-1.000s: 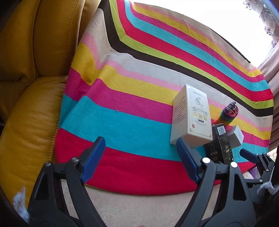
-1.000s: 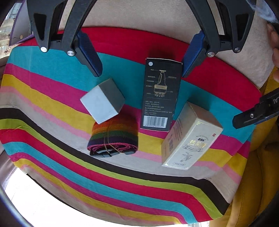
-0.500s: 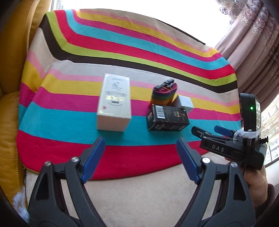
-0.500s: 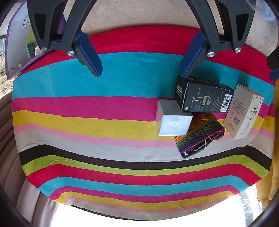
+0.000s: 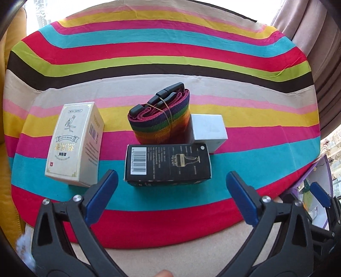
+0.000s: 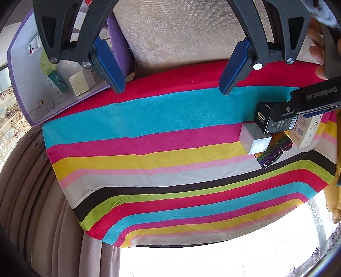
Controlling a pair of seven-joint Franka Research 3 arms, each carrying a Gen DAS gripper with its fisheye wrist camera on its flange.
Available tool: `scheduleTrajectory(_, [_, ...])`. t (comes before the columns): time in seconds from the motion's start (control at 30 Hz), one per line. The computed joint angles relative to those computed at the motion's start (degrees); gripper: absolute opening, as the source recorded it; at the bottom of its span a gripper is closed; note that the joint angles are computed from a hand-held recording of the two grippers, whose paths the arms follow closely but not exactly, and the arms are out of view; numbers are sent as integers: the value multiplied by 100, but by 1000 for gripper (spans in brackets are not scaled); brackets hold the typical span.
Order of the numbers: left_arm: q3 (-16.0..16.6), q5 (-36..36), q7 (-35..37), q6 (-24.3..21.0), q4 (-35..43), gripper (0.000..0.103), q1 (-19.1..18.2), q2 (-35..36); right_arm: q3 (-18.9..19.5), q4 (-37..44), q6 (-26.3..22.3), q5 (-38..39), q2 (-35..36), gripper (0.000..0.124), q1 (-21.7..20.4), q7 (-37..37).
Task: Organize objects
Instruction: 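Grasp the black wine-glass print box with the left tool, then grasp the small white cube with right tool while left tool lifts the black box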
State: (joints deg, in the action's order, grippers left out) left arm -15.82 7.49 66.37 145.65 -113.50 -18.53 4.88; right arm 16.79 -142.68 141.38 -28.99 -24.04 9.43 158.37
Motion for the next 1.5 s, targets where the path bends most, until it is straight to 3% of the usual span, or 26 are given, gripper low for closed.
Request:
scheduleTrajectory(0.13, [26,214,-228,-208,262,102,-26,259,-38,-136,149,78,-118,91,11,-35])
scheduleTrajectory(0.2, [-6,-89,4,-167,264,86,56,308,-11,-170,166,101,-163,91,-4,-58])
scheduleTrajectory(0.3, [-52,-381,274,114,12,87,107,153,36,-116,167,98,-111,91,-23,-142])
scheduleTrajectory(0.57, [174,-1144,941,1629,-1689,87,93,-1297,14,281,254,-4,332,91,104,-535])
scheduleTrajectory(0.73, [151,-188,-110,2487,-2598,87,513,-2061,-75,792,322,-126,878,91,261,-770])
scheduleTrajectory(0.9, [50,553,-1083,2940,-2843,87,928,-2157,-240,1484,233,-392,1601,91,517,-734])
scheduleTrajectory(1.07, [198,750,-1471,3278,-3012,87,909,-2206,-495,2165,-21,-723,2242,91,863,-676])
scheduleTrajectory(1.27, [651,550,-1320,3348,-3045,87,451,-2091,-902,2686,-278,-828,2764,87,1239,-731])
scheduleTrajectory(1.37, [847,362,-1160,3372,-3048,87,239,-2042,-1056,2824,-333,-777,2937,74,1356,-779])
scheduleTrajectory(1.5, [878,229,-1053,3383,-3048,87,179,-2010,-1186,2903,-440,-722,3043,43,1455,-824])
